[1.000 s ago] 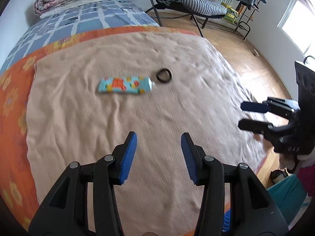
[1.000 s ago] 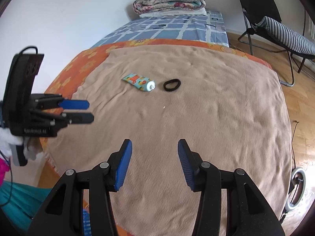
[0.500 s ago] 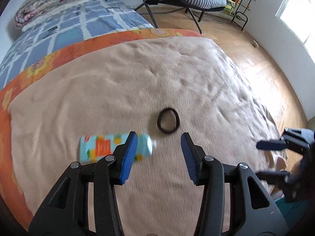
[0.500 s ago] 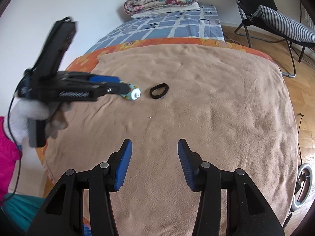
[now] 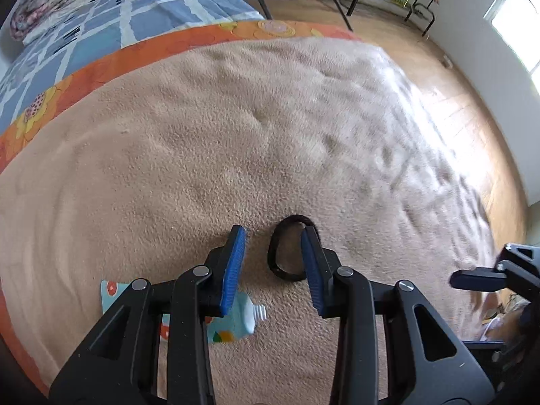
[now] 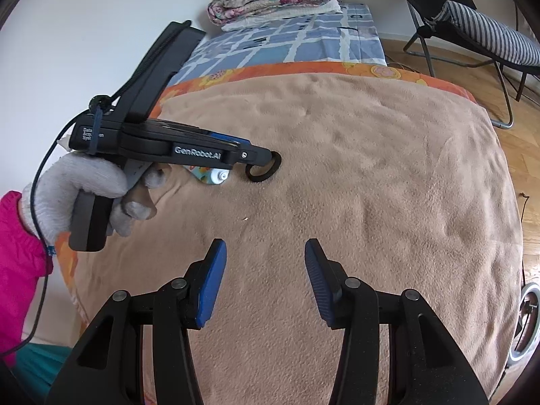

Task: Collect trash
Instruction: 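Close the left tool on the black hair tie and lift it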

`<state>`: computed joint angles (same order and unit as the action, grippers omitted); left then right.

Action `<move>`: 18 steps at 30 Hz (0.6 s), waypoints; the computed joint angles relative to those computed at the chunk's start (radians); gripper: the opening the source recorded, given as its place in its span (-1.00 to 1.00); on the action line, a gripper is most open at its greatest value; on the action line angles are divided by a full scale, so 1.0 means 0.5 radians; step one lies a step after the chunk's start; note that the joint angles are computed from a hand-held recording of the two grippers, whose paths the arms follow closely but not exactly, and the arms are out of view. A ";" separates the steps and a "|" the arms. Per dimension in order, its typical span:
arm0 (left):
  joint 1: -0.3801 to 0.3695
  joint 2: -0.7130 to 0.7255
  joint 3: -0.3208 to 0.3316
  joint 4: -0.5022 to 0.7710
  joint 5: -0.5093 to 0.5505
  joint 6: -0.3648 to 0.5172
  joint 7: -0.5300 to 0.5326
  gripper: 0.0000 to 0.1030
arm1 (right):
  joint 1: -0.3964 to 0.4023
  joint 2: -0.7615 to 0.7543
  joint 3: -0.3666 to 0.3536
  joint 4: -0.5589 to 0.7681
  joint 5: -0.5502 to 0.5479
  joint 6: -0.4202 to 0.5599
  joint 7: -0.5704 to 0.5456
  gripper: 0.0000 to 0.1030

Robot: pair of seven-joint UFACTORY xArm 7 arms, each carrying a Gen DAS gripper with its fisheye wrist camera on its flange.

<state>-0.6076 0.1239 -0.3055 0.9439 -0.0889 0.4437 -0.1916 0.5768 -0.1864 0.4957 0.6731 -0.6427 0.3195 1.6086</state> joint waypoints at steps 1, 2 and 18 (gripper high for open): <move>-0.013 0.008 0.011 -0.002 0.052 -0.015 -0.042 -0.55 | 0.000 -0.002 -0.003 -0.009 0.005 -0.009 0.005 -0.10; -0.019 0.012 0.017 -0.009 0.084 -0.047 -0.067 -0.63 | 0.000 -0.006 -0.003 -0.015 0.008 -0.012 0.009 -0.09; 0.080 -0.160 -0.026 -0.223 -0.368 -0.381 0.189 -0.94 | -0.021 0.059 -0.017 0.016 -0.045 -0.021 0.062 -0.09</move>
